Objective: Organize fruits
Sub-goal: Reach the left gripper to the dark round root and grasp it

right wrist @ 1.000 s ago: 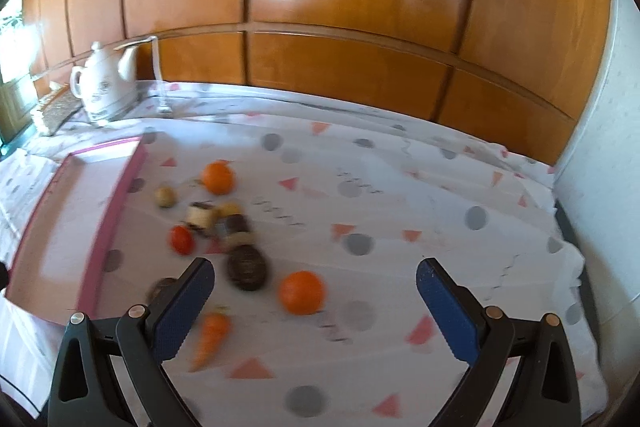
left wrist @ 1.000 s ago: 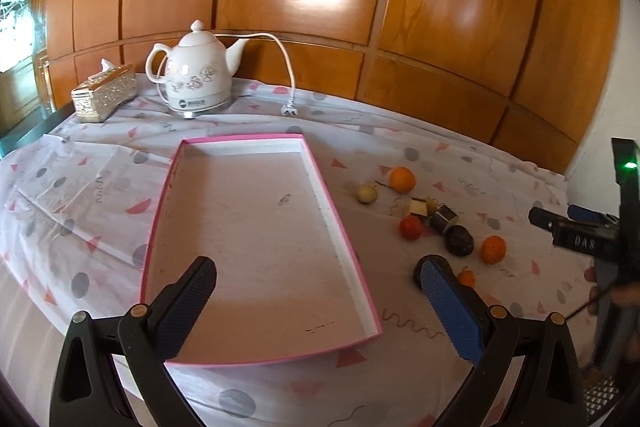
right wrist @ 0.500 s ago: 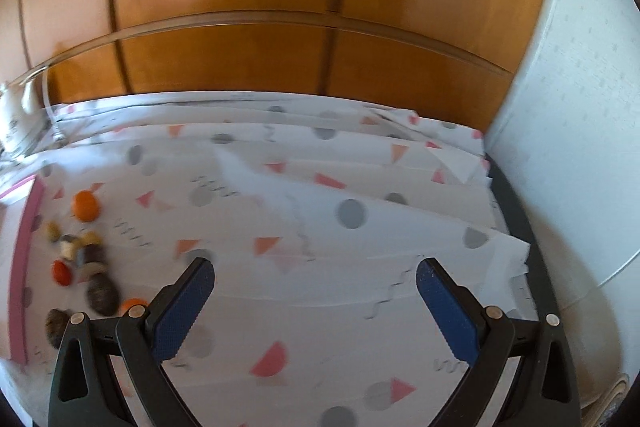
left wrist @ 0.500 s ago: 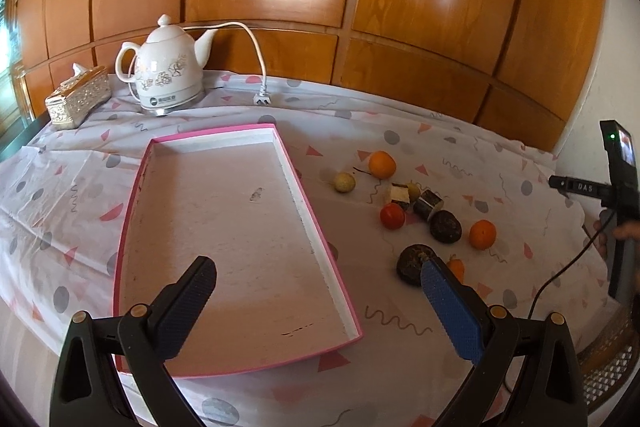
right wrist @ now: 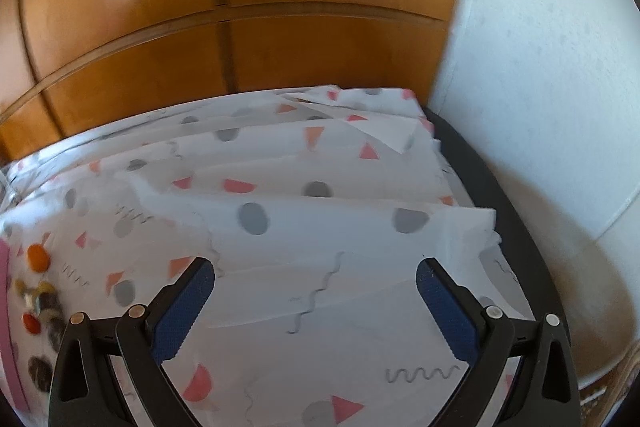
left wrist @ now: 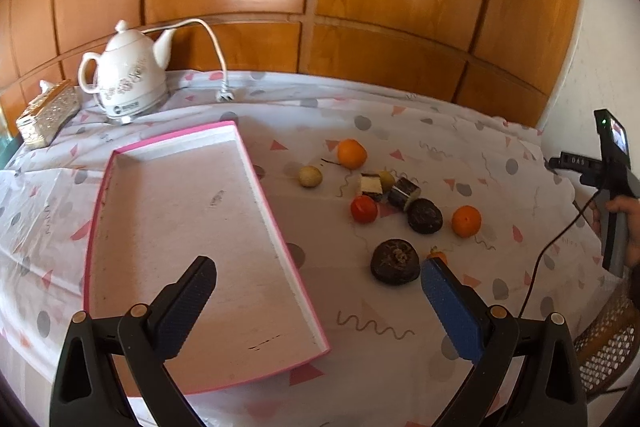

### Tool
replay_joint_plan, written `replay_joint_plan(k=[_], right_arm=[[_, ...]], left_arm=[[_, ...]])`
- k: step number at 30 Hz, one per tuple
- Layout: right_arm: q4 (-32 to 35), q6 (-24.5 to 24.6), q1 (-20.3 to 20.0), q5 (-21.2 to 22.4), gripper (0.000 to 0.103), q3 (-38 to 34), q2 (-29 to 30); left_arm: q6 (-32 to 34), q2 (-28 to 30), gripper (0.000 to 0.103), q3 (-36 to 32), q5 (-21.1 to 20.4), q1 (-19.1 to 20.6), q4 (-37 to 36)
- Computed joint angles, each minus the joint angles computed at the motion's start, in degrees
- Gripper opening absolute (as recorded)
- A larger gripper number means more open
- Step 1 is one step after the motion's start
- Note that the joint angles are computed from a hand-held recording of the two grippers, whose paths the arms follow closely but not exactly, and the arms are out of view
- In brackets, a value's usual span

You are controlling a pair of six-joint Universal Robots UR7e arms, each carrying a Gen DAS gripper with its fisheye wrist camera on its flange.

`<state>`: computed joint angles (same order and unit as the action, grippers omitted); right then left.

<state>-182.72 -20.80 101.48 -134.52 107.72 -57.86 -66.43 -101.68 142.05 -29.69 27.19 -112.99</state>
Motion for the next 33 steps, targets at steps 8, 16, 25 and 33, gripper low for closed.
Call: replay_joint_plan(k=[8,16,25,33], right_arm=[[3.5,13.6,-2.7,-2.3,0.103,-0.3,-2.9],[5.3,21.0,-4.8,-4.4,0.102,0.0,-5.3],[5.7,21.0,-5.3,-2.4,0.102,-0.1,-5.3],[5.8,20.7,-5.4,-2.5,0.097,-0.3,-5.1]], left_arm=[[17.0,9.0,0.103,-3.1,-3.0,4.8,-12.8],[29.3,17.5,0.085,-6.3,-8.5,10.5,-21.7],[35.0,25.0,0.054,-10.1,-14.6,16.3,-24.7],[32.7,20.1,0.045,-6.9,-14.7,14.3,-30.5]])
